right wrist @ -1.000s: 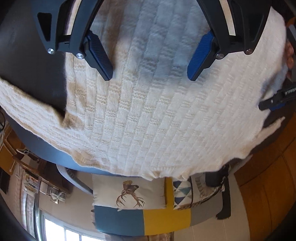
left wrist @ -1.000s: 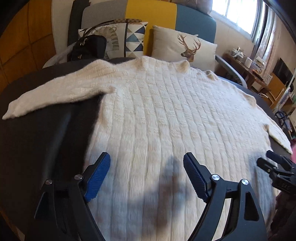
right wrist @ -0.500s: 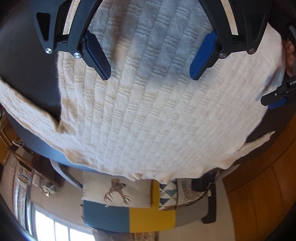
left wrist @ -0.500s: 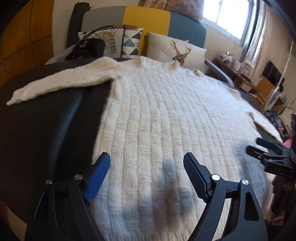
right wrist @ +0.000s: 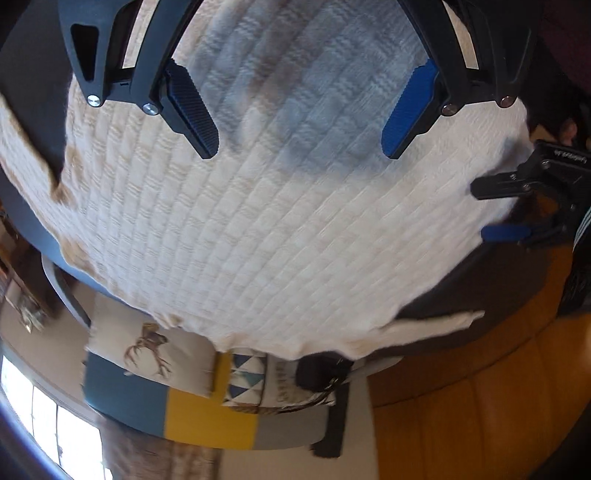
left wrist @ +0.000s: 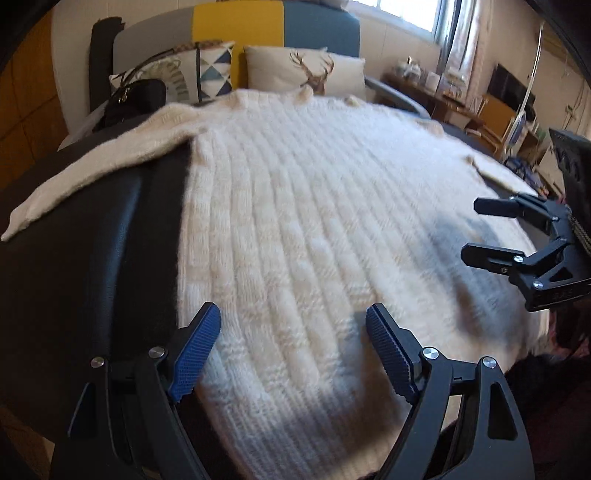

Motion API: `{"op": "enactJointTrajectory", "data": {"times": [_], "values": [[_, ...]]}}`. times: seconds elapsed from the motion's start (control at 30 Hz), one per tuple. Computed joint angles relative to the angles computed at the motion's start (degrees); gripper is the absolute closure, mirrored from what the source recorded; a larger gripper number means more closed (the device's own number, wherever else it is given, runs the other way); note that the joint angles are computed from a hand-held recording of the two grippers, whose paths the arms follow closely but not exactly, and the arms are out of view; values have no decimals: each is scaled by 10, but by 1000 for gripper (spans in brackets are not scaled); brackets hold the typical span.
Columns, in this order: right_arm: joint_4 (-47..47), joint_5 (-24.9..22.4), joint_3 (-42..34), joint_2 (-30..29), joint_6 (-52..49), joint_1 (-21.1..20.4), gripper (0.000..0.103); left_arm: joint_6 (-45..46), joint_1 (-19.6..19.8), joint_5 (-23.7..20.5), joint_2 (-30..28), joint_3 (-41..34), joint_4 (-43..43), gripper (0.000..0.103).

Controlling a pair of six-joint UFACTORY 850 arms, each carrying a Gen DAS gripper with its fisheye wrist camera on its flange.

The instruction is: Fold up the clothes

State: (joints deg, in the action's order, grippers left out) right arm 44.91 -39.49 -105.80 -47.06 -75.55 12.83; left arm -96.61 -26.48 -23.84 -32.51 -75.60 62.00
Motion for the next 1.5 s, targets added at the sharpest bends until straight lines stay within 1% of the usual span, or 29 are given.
{"op": "enactJointTrajectory", "data": {"times": [0.07, 0.13, 0.17, 0.2, 0.27, 0.33, 0.37, 0.4, 0.47, 0.6, 0.73, 0.8, 0.83, 0.9, 0.93, 0.97, 1.0, 1.03, 1.1, 1.13, 1.17, 1.2, 1.23, 1.3, 1.33, 1.37, 1.43, 1.47, 1.5], "values": [[-24, 10, 3, -4, 9, 1, 12, 28, 0, -4, 0, 0, -9, 19], [-47, 17, 2, -10, 23, 0, 8, 54, 0, -8, 1, 1, -17, 19], [-50, 11, -10, -18, 41, -5, 5, 53, 3, -2, 3, 3, -19, 19], [-52, 6, -21, -25, 58, -10, 5, 59, 3, -4, 3, 1, -26, 19], [-60, -5, -34, -30, 73, -15, 5, 46, 0, -8, 9, 1, -16, 20], [-48, -11, -26, -20, 59, -18, 8, 7, -6, 9, 22, 11, 28, 20], [-34, -13, -17, -11, 43, -21, 8, 8, -8, 17, 23, 10, 31, 20], [-23, -15, -9, -3, 31, -24, 8, 25, -8, 21, 21, 6, 19, 20], [-29, -10, 9, 11, 41, -30, 8, 75, -10, 21, 8, -6, -25, 20], [-56, -12, 25, 15, 95, -52, 8, 109, -8, 14, -7, -16, -60, 20], [-46, -6, 35, 19, 106, -69, 8, 49, 0, 34, 1, -14, -23, 20], [-38, 2, 35, 23, 112, -71, 9, 10, -1, 15, -7, -27, 9, 20], [-33, 7, 34, 24, 114, -72, 8, 8, 0, 7, -14, -39, 2, 20], [-44, 8, 25, 16, 137, -76, 9, 16, 7, 0, -28, -56, -34, 20], [-55, 8, 19, 11, 152, -77, 9, 38, 10, -7, -38, -67, -69, 20], [-86, 12, 14, 5, 180, -76, 8, 60, 11, -24, -47, -77, -93, 20], [-100, 28, 21, 7, 186, -74, 8, 68, 8, -36, -49, -83, -92, 20], [-90, 20, 17, 7, 181, -76, 8, 62, 5, -43, -50, -85, -78, 20], [-64, 10, 8, 8, 167, -79, 9, 40, 7, -22, -44, -80, -58, 20], [-53, 19, 2, 7, 161, -78, 9, 25, 9, -15, -43, -80, -43, 20], [-50, 21, -13, -1, 165, -75, 9, 29, 10, -24, -49, -90, -46, 20], [-49, 14, -36, -14, 176, -73, 9, 56, 13, -39, -60, -106, -73, 19], [-66, 8, -64, -33, 205, -68, 9, 84, 15, -60, -71, -120, -106, 19], [-145, -11, -121, -73, 294, -56, 9, 92, 21, -56, -74, -124, -121, 20], [-166, -18, -142, -89, 314, -52, 8, 92, 24, -52, -74, -124, -125, 20], [-171, -8, -141, -87, 310, -48, 8, 75, 28, -33, -63, -112, -111, 20], [-142, 0, -142, -81, 267, -42, 8, 11, 35, -12, -44, -87, -62, 20], [-121, 0, -150, -82, 243, -38, 8, -15, 45, 7, -34, -75, -49, 20], [-94, -16, -180, -96, 221, -32, 8, -43, 55, 23, -24, -64, -33, 20]]}}
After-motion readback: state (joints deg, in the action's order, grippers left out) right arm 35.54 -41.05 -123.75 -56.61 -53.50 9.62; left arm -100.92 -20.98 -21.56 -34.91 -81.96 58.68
